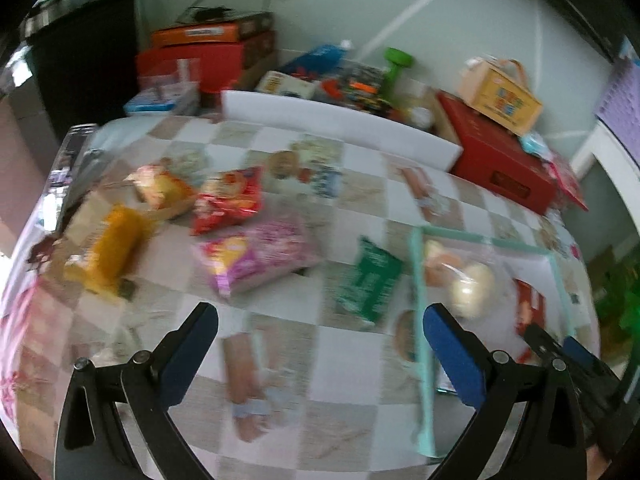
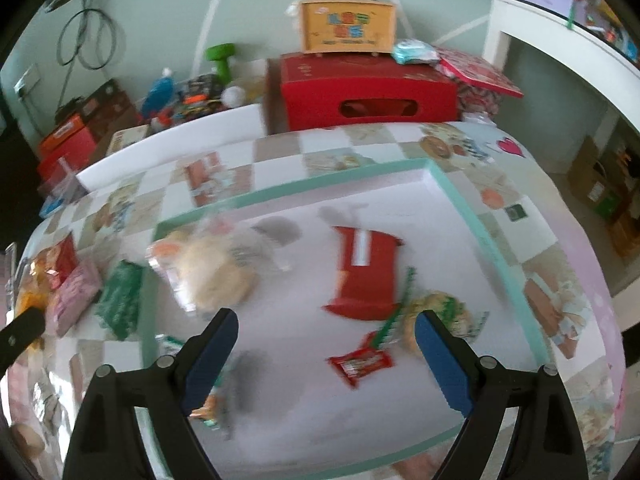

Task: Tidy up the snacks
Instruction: 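Move both tools back over the snack pile, then grasp the white printed snack bag with the left tool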

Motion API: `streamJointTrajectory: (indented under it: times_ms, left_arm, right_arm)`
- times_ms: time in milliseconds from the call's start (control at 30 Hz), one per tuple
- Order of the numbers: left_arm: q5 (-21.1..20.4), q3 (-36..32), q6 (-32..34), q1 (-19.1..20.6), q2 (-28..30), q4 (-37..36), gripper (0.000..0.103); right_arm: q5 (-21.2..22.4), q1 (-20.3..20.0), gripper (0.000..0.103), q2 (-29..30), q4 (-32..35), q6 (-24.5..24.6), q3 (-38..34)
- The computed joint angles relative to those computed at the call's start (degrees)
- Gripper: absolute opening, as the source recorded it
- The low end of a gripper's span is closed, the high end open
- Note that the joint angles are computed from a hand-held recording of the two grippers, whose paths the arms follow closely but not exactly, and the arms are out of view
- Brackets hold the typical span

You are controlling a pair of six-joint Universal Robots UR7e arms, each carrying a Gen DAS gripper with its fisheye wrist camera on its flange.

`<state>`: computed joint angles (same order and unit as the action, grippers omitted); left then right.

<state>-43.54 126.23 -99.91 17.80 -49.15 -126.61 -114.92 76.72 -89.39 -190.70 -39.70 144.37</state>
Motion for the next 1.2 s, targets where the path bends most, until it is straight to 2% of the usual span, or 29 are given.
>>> streamJointTrajectory:
  times_ms: [133,433,733,1200]
  left_arm:
    - [-0.74,-0.30,-5.79,-0.35,-2.05,10.83,0.102]
    - [-3.02,2.48,-11.66,-2.40,-5.86,16.79,0.102]
    - [-6.32,6.46,-15.39,-5.37,-8.97,16.48,0.102]
    - [-13.71,15.19,-26.81,-11.69,-14.23,13.53,0.102]
  right_arm:
    - [-0.48,2.78,0.092,1.29,-1.20,-1.32,1.65]
    - [0.53,6.98,0.092,1.84,-1.82,-1.42,5.64]
    - [1.33,7.46,0.092,1.62,-1.61,-0.76,8.66]
    - [2.84,5.54,0.092,-0.08,-1.27,-1.17,12.92]
